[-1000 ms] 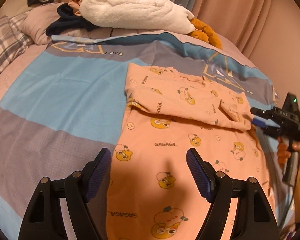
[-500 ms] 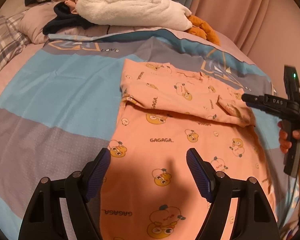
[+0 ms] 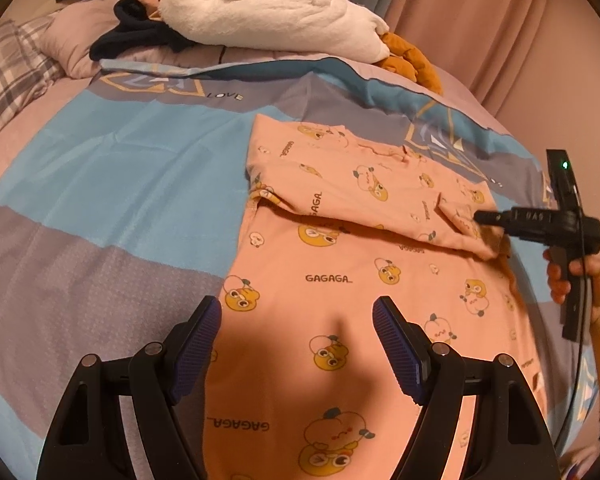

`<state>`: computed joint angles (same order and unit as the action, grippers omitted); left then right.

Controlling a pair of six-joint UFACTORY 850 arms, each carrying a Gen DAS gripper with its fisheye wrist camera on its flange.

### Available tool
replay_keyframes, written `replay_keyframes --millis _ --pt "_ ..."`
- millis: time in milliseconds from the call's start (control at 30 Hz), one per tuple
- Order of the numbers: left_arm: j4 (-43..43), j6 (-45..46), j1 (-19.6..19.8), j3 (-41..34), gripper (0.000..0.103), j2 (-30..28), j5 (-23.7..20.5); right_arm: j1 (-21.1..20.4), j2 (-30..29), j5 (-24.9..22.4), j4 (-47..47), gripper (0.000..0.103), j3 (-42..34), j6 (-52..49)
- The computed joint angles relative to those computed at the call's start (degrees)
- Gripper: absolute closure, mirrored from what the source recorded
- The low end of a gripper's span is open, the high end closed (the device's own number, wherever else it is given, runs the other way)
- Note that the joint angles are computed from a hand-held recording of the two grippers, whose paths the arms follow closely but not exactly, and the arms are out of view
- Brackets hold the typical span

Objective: Fold small clothes

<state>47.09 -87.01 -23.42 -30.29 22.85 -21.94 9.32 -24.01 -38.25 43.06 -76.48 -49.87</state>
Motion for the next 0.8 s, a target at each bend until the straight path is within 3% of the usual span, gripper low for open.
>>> replay_keyframes --millis 67,100,200,300,367,433,533,600,733,800 --pt "-0.55 0.71 0.05 -0.17 0.025 -0.14 -0.08 1.12 0.40 1.30 -0.84 0.093 0.77 -2.16" --pt "-0.96 1.20 0.08 -0.28 0.025 -0.24 -0.18 1.67 0.70 2.30 -1.76 0.097 1.31 -2.70" --pt "-0.72 0.91 0.09 -0.33 0.025 -0.29 -0.26 1.48 2.50 4.30 3.30 0.098 3.20 -9.02" --pt "-1.10 1.29 0.52 -0.27 0.025 -0.38 -0.01 -1.12 6.02 7.24 17.79 0.098 6.31 -17.25" --pt "-1.21 1.37 0.70 -0.19 0.025 -0.41 0.16 -2.38 7.73 10.99 22.31 0.098 8.13 -18.79" --pt "-0.99 1.09 0.65 -0.20 0.025 -0.56 0.32 -2.68 7.15 11.66 17.27 0.097 7.96 -14.08" --pt "-1.79 1.71 0.75 -0.22 0.025 -0.62 0.43 -1.23 6.68 16.52 2.79 0.092 8.72 -3.35" --pt "-2.25 2.16 0.68 -0.13 0.025 -0.37 0.21 -1.45 5.83 15.10 -1.11 0.088 8.21 1.57" --pt "-2.64 3.24 0.87 0.01 0.025 -0.37 -0.33 -1.94 9.27 19.06 8.67 0.084 10.95 -7.03" --pt "-3.10 3.43 1.24 0.15 0.025 -0.35 -0.05 -1.84 9.90 17.17 15.16 0.085 10.85 -14.03"
